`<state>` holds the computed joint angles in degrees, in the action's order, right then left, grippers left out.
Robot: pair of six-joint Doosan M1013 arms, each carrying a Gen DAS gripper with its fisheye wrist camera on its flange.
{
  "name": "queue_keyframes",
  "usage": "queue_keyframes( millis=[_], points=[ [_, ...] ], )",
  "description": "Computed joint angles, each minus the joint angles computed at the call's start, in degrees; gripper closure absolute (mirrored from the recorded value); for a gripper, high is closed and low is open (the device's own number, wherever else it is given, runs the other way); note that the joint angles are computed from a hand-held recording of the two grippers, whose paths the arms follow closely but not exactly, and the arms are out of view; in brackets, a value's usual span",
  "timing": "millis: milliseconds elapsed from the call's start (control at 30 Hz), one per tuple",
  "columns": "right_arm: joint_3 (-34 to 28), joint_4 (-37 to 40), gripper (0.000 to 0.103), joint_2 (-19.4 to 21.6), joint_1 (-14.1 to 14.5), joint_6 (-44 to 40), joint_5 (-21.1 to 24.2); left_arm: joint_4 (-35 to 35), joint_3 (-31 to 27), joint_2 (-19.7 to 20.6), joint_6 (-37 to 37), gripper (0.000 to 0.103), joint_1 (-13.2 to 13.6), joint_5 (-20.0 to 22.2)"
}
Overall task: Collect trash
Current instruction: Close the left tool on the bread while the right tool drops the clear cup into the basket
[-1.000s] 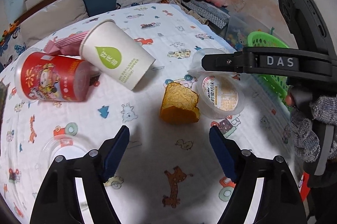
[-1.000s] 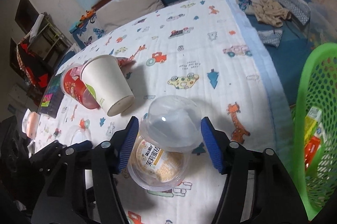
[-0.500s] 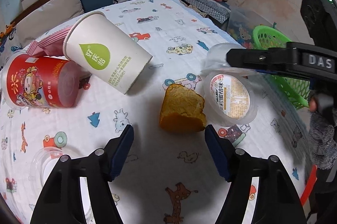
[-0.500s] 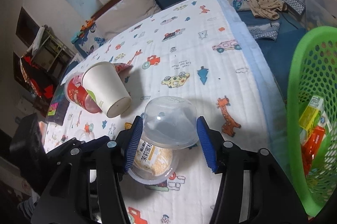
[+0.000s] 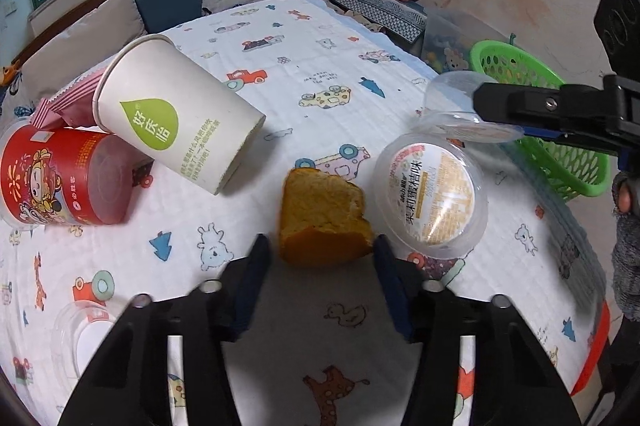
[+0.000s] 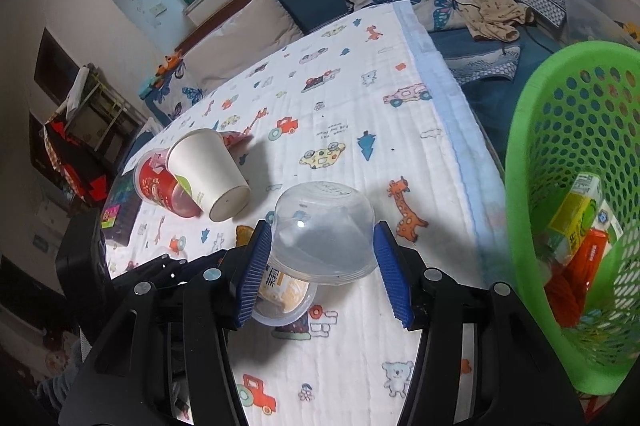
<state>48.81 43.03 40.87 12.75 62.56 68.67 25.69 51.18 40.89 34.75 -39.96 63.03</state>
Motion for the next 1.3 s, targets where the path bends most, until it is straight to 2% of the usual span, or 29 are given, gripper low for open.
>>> queue_keyframes(
  millis=[333,667,733,933,1133,1300],
  points=[
    [3.5,3.4,0.049,-2.3,-1.3,-1.3,-1.7,1.3,3.2,-2.5,-4.0,0.07,-0.6,-1.4],
    [6.2,5.5,0.051,-4.4,-3.0,-2.5,-3.8,5.0,5.6,-5.4,-7.4,0.071,-1.9,-1.9],
    [6.2,5.4,0.055,-4.6,-3.6,-2.1,-4.3,5.6,5.5,-5.7,-7.5,0.071,-2.1,-2.0],
    [6.4,3.9,0.055,-4.7,-4.7,-0.9,-5.1,7.4,3.6,-5.5,-6.0,0.071,-2.7,-2.4],
    [6.2,2.6,0.052,-4.5,-4.3,-1.7,-4.5,7.0,2.2,-4.8,-5.2,0.071,-2.9,-2.0],
    [6.0,-0.3,0.044,-4.2,-3.0,-2.8,-5.6,7.0,2.6,-5.1,-5.5,0.072,-2.9,-1.8]
  ],
)
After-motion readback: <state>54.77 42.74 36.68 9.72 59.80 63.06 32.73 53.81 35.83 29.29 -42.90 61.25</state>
